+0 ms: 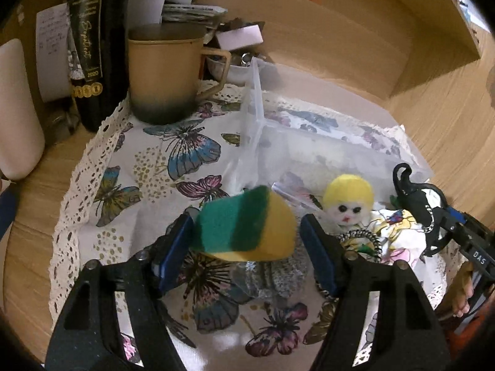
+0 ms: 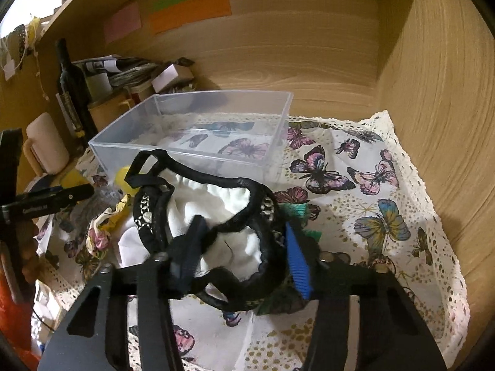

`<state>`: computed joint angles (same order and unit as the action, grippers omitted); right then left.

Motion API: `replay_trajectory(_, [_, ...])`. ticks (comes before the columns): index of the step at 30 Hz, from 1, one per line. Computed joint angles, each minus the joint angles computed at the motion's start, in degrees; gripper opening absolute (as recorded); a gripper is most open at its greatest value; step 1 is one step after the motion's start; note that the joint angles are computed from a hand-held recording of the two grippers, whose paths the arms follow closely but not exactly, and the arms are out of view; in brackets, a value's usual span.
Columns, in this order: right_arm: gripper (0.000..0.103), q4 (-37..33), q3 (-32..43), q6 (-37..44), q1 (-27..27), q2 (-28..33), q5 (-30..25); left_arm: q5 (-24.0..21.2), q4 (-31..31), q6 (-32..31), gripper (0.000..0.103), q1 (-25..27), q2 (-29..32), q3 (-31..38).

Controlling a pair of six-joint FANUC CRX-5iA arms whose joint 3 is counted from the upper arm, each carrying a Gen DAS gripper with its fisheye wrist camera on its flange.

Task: Organize soft objects
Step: 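Grasp the green-yellow sponge with the left gripper while the right gripper grasps the black lace eye mask, then carry the sponge into the clear box and release while the right gripper drops the mask in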

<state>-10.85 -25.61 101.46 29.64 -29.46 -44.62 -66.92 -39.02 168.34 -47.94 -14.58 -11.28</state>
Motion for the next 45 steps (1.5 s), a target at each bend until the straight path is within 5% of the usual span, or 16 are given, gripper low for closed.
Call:
replay_trajectory(4, [0.02, 3.67, -1.92, -2.86, 1.66, -1.72, 2.02, -1.15, -0.87, 0.88, 0.052, -0.98, -0.24, -0.17])
replay_trajectory(11, [0.017, 4.23, -2.6, -4.74, 1.75, -4.12, 3.97, -8.06, -6.88, 3.09, 0.032, -7.06, 1.82, 3.78])
replay_trajectory(21, [0.017, 2.44, -1.35, -3.22, 2.18, -7.08, 8.53, -15.78, -17.19, 2.46, 0.032, -14.86, 3.79, 10.4])
replay_trajectory(32, [0.017, 10.2, -2.02, -9.22, 7.56, -7.41, 17.94, -11.89, -20.84, -1.81, 0.032, -13.9, 4.8, 14.75])
replay_trajectory(38, [0.017, 9.69, 0.35, -8.21, 8.21, -3.3, 19.32, -4.99, -13.56, -8.03, 0.032, -6.0, 6.24, 16.04])
replay_trajectory(45, [0.017, 7.91, 4.16, -6.29, 7.95, 4.15, 16.54, -4.38, -7.69, -15.98, 0.032, 0.43, 11.34, 18.79])
